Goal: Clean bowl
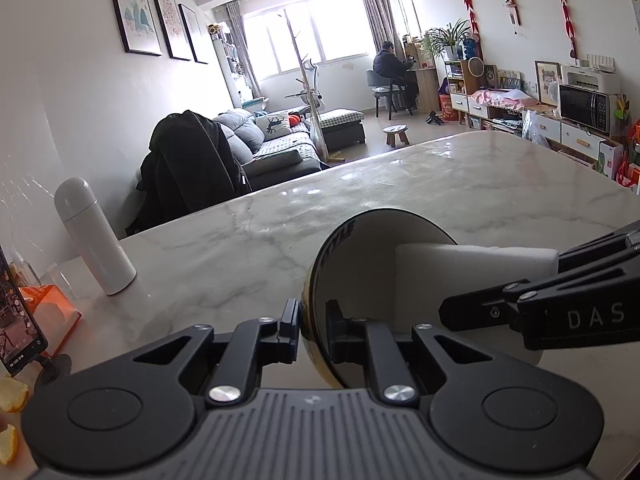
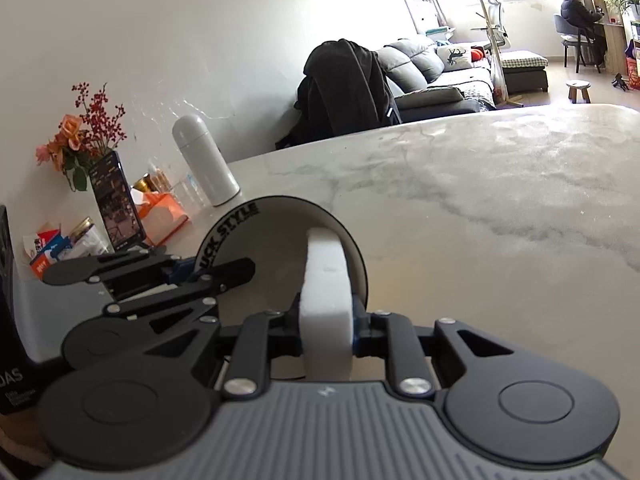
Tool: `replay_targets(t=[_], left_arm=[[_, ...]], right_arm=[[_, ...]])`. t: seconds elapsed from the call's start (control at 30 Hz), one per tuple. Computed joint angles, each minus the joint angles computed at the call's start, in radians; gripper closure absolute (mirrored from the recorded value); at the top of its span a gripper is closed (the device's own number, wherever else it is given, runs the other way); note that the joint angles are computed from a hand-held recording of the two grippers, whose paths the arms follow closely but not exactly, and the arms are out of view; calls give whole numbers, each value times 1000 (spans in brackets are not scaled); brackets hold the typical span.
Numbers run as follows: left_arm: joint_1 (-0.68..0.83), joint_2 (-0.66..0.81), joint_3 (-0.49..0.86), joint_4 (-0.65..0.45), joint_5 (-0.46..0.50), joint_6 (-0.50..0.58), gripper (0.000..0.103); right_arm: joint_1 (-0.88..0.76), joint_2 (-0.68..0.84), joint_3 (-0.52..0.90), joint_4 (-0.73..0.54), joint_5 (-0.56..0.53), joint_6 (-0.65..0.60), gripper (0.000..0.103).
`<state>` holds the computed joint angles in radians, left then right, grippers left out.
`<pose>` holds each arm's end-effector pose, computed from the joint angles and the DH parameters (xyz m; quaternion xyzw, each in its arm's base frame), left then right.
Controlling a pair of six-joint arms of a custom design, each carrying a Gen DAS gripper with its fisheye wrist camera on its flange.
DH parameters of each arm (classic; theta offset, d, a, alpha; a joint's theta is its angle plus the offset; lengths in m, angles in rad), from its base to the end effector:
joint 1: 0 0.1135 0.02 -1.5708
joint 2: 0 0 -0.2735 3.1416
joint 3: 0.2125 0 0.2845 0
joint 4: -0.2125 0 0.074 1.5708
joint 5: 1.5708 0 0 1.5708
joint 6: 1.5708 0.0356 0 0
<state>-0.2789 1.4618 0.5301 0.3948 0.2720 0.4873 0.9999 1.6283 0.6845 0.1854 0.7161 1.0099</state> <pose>0.2832 -0.0911 0.1426 0.3841 0.7738 -0.0663 0.4993 0.1930 0.2572 0.1272 0.1428 0.8597 0.1398 0.4702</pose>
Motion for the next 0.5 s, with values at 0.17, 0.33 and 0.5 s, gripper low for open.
replay_targets(t=[0.17, 0.33, 0.5], left_arm=[[-3, 1, 6, -8, -6, 0, 90], [0, 4, 13, -18, -6, -2, 90], [5, 1, 17, -28, 8, 0, 90]], right_arm=[[-22, 15, -37, 111, -85, 2, 82], [-38, 21, -62, 202, -163, 5, 82], [-45, 21, -76, 232, -189, 21, 82]])
